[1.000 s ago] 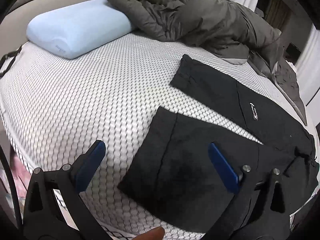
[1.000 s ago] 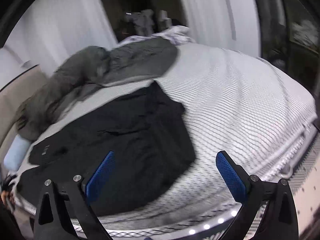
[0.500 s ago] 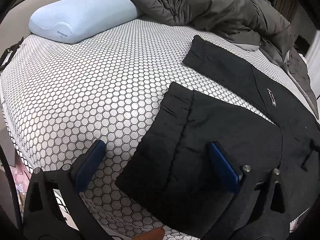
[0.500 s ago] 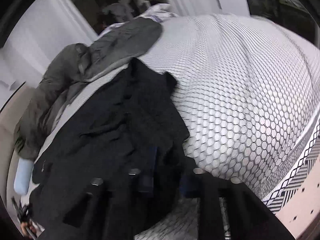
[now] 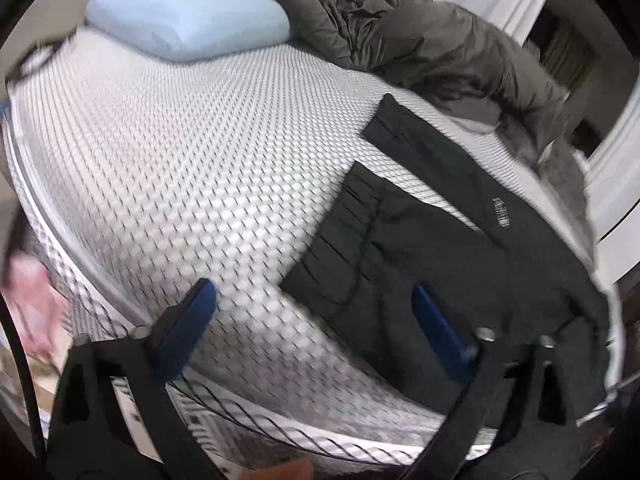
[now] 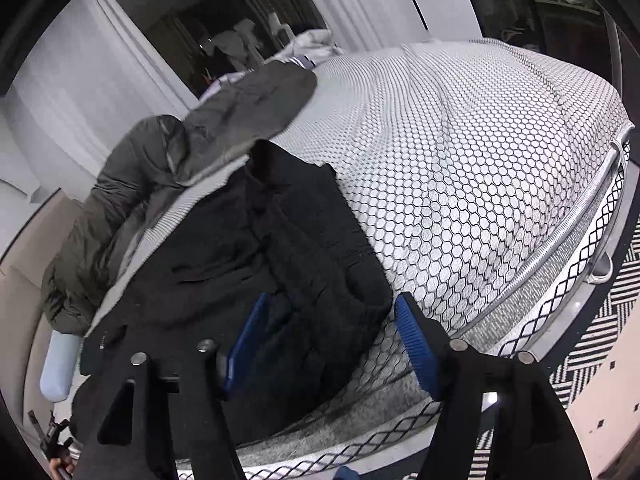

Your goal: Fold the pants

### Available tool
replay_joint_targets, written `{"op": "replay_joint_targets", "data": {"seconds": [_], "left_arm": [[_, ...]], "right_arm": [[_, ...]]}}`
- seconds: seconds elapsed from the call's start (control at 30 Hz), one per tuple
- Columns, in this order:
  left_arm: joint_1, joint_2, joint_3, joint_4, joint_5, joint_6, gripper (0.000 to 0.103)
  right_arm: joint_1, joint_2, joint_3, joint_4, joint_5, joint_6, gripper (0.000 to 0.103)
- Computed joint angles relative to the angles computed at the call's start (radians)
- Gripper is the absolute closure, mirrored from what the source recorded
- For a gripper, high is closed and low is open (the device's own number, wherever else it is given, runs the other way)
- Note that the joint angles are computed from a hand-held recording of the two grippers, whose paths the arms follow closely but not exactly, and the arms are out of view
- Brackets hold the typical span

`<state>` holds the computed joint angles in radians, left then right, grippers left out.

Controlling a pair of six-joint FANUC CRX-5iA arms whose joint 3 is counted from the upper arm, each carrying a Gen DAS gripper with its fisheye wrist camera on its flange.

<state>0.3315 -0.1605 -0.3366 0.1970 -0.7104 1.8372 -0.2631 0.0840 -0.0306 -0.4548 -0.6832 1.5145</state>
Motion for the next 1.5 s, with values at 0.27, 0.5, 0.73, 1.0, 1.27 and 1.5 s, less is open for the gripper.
{"op": "replay_joint_targets", "data": {"seconds": [0.27, 0.5, 0.73, 1.0, 1.27, 1.5], "left_arm": [[-0.041, 0.093, 0.071, -0.02, -0.034, 0.013, 0.037], [-0.017, 0.011, -0.035, 0.063, 0.106, -0.015, 0.073], [0.016, 0.014, -0.042, 0.05, 0.082, 0.015, 0.076], [0.035, -0.066, -0.145, 0.23, 0.116, -0.119, 0.067], [0.026, -0.156, -0.242, 0.395, 0.093, -0.268, 0.066], [-0.027, -0.083, -0.213, 0.412, 0.108, -0.267, 0.066]], "right_arm": [[-0.007, -0.013, -0.014, -0.053, -0.038, 0.054, 0.036], [-0.006, 0.029, 0.016, -0.12, -0.065, 0.094, 0.05], [-0.032, 0.057, 0.016, -0.193, -0.032, 0.138, 0.089], [-0.141, 0.038, 0.006, -0.442, -0.108, 0.325, 0.054], [-0.099, 0.054, 0.024, -0.378, -0.094, 0.287, 0.054], [-0.113, 0.058, 0.027, -0.397, -0.106, 0.304, 0.054]]}}
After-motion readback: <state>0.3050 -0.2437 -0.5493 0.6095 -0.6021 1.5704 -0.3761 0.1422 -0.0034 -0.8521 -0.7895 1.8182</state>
